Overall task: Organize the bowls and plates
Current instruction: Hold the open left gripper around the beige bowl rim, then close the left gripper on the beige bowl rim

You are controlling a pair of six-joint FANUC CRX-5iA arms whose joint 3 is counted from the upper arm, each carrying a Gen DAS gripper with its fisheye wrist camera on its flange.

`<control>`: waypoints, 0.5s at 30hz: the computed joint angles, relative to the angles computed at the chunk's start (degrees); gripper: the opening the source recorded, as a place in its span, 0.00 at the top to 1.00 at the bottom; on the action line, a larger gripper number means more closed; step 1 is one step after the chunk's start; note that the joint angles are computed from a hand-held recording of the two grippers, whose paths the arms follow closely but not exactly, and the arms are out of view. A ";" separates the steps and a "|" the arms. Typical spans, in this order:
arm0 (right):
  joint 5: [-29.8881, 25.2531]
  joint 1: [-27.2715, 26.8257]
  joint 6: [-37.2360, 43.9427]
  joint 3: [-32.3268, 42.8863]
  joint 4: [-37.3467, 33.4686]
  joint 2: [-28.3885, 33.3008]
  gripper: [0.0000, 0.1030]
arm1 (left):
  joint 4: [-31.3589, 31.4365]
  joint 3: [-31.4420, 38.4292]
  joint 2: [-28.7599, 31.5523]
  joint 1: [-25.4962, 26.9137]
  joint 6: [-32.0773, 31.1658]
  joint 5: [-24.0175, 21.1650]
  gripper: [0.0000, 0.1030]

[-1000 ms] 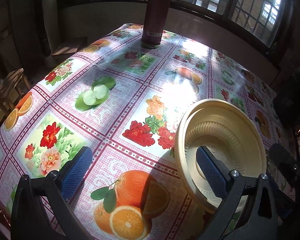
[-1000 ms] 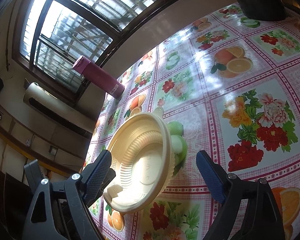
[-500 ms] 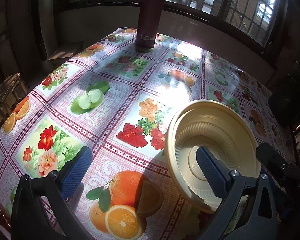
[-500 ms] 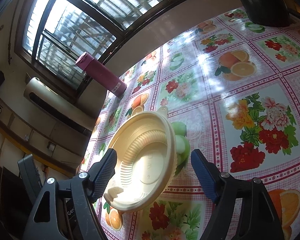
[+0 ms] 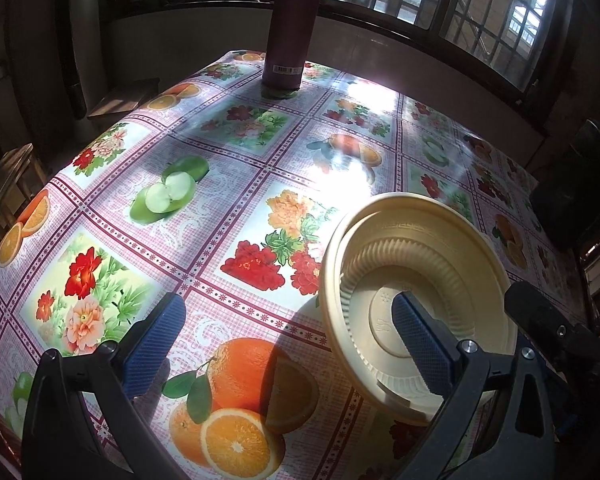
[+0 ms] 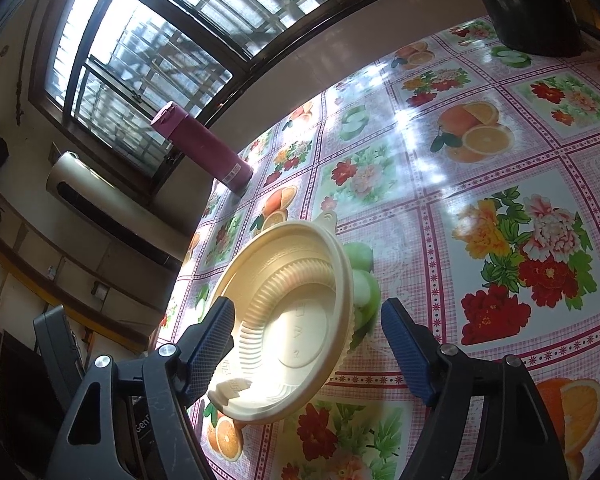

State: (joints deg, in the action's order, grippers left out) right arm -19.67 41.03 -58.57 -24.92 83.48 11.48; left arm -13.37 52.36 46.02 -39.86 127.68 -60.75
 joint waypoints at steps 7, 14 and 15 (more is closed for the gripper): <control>-0.28 0.38 1.34 0.31 -0.82 0.16 0.26 | 1.56 -0.39 0.09 0.30 -1.09 0.55 0.00; -0.83 0.61 2.05 0.51 -1.54 0.33 0.29 | 2.08 -0.48 0.14 0.37 -1.64 0.98 0.03; -0.88 0.63 2.21 0.55 -1.60 0.36 0.29 | 2.16 -0.59 0.09 0.39 -1.66 1.07 0.04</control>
State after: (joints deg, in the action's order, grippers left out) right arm -20.56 41.66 -56.36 -24.37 81.88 11.83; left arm -11.22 51.76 46.12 -39.47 126.02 -59.68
